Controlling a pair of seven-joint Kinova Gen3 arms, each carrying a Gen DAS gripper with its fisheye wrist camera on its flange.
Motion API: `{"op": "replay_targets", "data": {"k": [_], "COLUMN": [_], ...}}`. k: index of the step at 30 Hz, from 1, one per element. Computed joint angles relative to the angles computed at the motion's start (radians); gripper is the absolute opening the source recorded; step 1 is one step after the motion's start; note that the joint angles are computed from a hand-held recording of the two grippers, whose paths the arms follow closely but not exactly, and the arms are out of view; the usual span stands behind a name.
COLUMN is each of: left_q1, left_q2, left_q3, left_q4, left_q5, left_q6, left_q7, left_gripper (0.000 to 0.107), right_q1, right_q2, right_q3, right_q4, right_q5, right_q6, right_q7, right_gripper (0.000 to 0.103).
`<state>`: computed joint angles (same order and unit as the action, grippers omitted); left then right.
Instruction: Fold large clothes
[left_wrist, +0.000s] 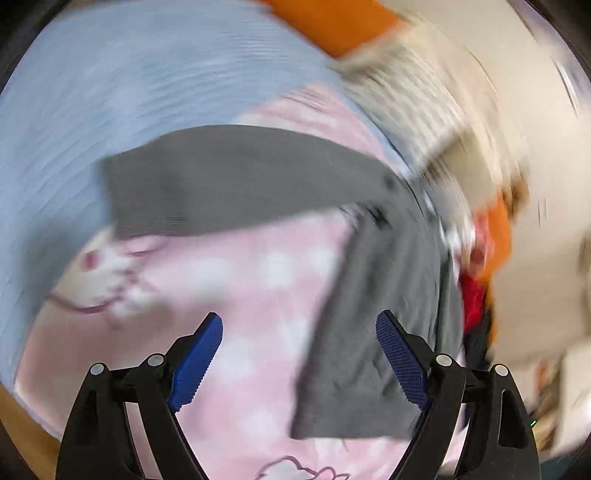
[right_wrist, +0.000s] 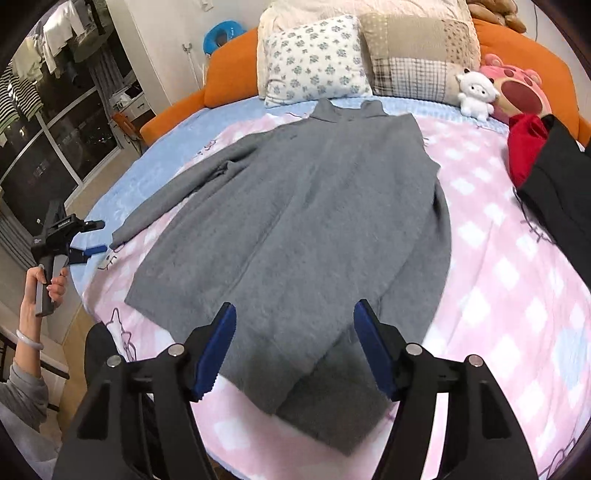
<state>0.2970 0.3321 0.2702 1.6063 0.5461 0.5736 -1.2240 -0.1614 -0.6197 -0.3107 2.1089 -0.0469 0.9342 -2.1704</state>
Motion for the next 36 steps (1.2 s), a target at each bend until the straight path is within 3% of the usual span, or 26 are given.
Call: {"op": "replay_targets", "data": {"k": [4, 10, 14, 16, 18, 21, 23, 25, 28, 31, 36], "left_q1": [-0.142, -0.076, -0.044, -0.061, -0.03, -0.005, -0.03, -0.044, -0.006, -0.037, -0.033], "left_q2": [0.025, 0.11, 0.147, 0.163, 0.164, 0.169, 0.173, 0.173, 0.149, 0.131, 0.12], "left_q3": [0.072, 0.051, 0.02, 0.035, -0.001, -0.036, -0.014, -0.015, -0.071, -0.023, 0.084], "left_q4": [0.089, 0.075, 0.045, 0.035, 0.008, -0.034, -0.046, -0.058, -0.1, -0.146, -0.304], "left_q5": [0.159, 0.179, 0.244, 0.235, 0.167, 0.056, 0.035, 0.072, 0.052, 0.035, 0.056], "left_q6": [-0.06, -0.187, -0.22, -0.227, -0.206, -0.163, -0.152, -0.147, -0.132, -0.145, -0.138], "left_q7": [-0.078, -0.034, -0.081, -0.073, -0.013, 0.083, 0.08, 0.028, 0.014, -0.017, -0.2], "left_gripper": [0.085, 0.085, 0.085, 0.084, 0.075, 0.048, 0.019, 0.018, 0.015, 0.014, 0.014], "right_q1": [-0.024, -0.024, -0.022, -0.011, 0.022, 0.036, 0.065, 0.049, 0.03, 0.094, 0.125], "right_q2": [0.077, 0.178, 0.255, 0.31, 0.376, 0.515, 0.608, 0.7, 0.839, 0.978, 1.162], "right_q3": [-0.002, -0.053, -0.051, -0.035, -0.022, 0.051, 0.08, 0.155, 0.262, 0.233, 0.2], "right_q4": [-0.007, -0.048, -0.078, -0.099, -0.131, -0.22, -0.289, -0.374, -0.512, -0.651, -0.883], "right_q5": [-0.002, -0.017, -0.017, -0.028, -0.057, -0.118, -0.164, -0.243, -0.365, -0.454, -0.426], "right_q6": [-0.056, -0.124, -0.178, -0.215, -0.247, -0.27, -0.292, -0.263, -0.237, -0.194, -0.07], "right_q7": [0.019, 0.06, 0.102, 0.162, 0.24, 0.361, 0.443, 0.524, 0.625, 0.701, 0.615], "right_gripper": [0.066, 0.065, 0.065, 0.065, 0.061, 0.037, 0.026, 0.017, 0.015, 0.015, 0.015]}}
